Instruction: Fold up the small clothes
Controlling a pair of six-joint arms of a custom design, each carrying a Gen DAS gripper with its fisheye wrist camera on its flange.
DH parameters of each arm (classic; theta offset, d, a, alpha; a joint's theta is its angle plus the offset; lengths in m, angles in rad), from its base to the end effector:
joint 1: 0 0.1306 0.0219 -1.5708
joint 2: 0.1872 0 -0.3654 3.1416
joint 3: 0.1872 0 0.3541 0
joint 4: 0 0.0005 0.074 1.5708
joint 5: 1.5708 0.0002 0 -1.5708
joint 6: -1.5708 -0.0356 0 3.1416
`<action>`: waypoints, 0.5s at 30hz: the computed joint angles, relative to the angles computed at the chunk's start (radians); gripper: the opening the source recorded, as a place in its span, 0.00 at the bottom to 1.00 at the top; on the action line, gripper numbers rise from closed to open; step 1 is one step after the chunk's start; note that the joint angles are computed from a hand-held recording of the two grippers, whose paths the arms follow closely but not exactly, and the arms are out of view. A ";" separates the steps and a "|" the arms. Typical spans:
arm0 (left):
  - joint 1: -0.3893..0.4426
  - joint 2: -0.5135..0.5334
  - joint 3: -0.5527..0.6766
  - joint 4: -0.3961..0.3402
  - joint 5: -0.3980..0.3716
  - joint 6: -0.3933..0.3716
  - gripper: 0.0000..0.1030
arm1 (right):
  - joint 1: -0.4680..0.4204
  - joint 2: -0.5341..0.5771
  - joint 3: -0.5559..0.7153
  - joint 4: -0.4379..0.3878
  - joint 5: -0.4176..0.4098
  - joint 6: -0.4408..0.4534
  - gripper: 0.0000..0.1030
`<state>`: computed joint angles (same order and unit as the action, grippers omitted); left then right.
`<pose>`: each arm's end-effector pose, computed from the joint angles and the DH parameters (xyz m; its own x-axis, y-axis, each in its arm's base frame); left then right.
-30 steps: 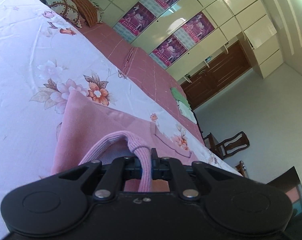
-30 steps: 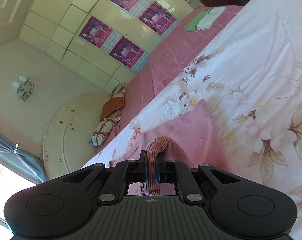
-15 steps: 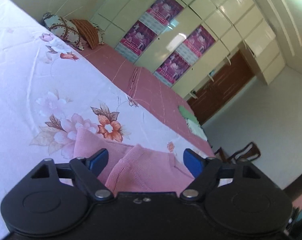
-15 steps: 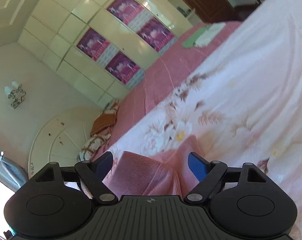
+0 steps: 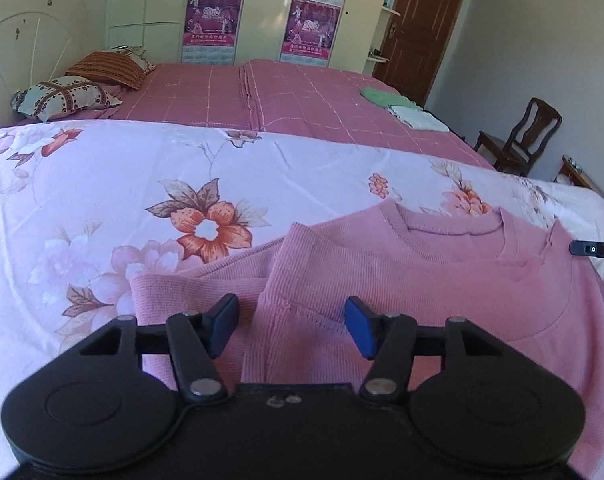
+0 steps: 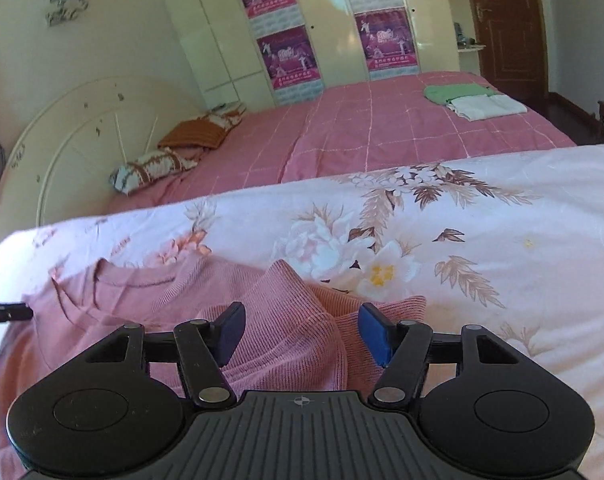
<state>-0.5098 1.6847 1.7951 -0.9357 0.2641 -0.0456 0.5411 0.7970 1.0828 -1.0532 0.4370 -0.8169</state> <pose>0.4801 -0.2797 0.4388 -0.6121 0.3927 -0.6864 0.6542 0.7390 -0.1607 0.2101 0.1081 0.4608 -0.5572 0.4358 -0.7068 0.2931 0.8997 0.3236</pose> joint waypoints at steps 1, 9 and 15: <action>-0.005 0.002 0.002 0.003 -0.008 -0.012 0.43 | -0.009 0.014 -0.008 -0.002 -0.008 0.031 0.58; -0.008 -0.137 -0.215 0.319 0.004 0.080 0.12 | 0.044 0.015 -0.038 0.033 0.083 0.110 0.10; 0.008 -0.181 -0.283 0.431 -0.042 0.210 0.12 | 0.120 -0.065 -0.064 0.100 0.262 0.003 0.09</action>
